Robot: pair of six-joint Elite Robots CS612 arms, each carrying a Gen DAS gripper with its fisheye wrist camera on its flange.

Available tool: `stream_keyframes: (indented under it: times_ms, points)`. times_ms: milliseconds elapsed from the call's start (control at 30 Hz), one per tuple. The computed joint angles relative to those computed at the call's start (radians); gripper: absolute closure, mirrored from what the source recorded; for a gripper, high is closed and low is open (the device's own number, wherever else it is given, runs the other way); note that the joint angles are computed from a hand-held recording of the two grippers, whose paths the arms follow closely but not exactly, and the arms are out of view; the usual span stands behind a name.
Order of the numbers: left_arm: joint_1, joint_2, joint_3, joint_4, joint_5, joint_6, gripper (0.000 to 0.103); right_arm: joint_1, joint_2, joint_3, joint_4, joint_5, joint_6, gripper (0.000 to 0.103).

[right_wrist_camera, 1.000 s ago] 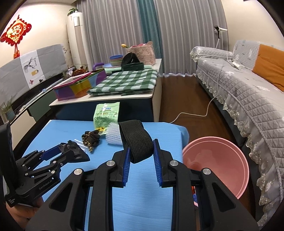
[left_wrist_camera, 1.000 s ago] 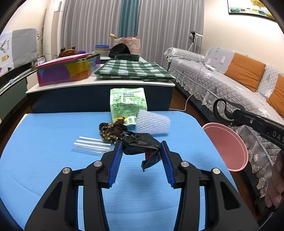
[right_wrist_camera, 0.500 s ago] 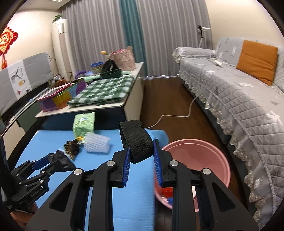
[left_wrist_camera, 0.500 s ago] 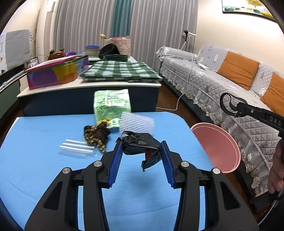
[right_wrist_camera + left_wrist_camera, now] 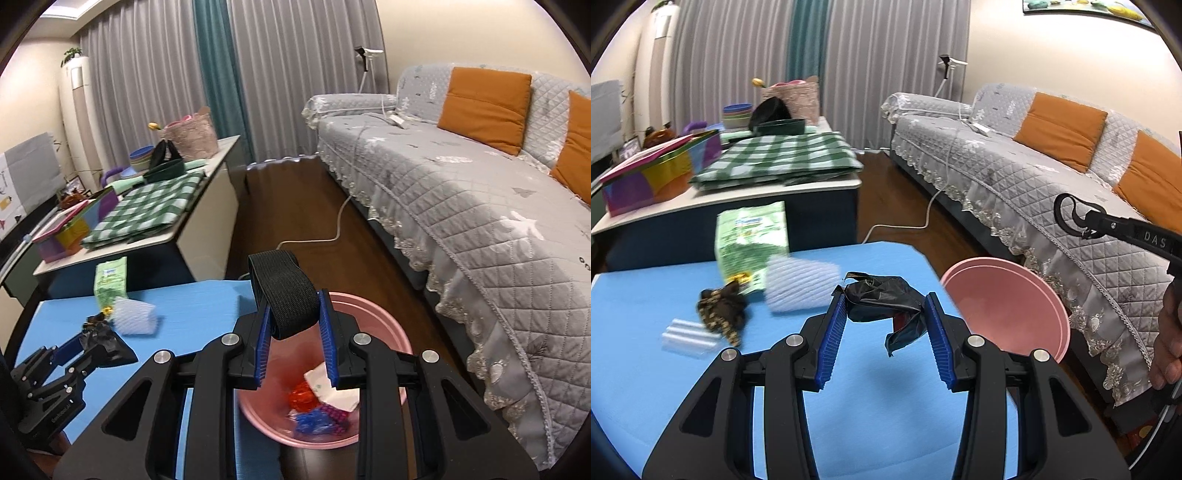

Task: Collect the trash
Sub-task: 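Carry the black bag with the left tool while the right tool carries the band over the bucket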

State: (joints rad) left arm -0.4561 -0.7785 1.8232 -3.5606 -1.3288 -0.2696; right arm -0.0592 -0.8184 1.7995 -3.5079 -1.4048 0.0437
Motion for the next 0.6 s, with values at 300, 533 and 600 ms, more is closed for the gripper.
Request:
stream_keyframes:
  times_ms: [300, 533, 600]
  points:
    - [-0.017, 0.039, -0.091, 0.067, -0.021, 0.033, 0.060, -0.011, 0.016, -0.024, 0.001, -0.029, -0.021, 0.078]
    - [-0.033, 0.073, -0.162, 0.112, -0.036, 0.052, 0.060, -0.027, 0.030, -0.046, 0.023, -0.025, 0.010, 0.078]
    - [-0.037, 0.082, -0.180, 0.126, -0.040, 0.058, 0.060, -0.031, 0.033, -0.051, 0.027, -0.023, 0.017, 0.078]
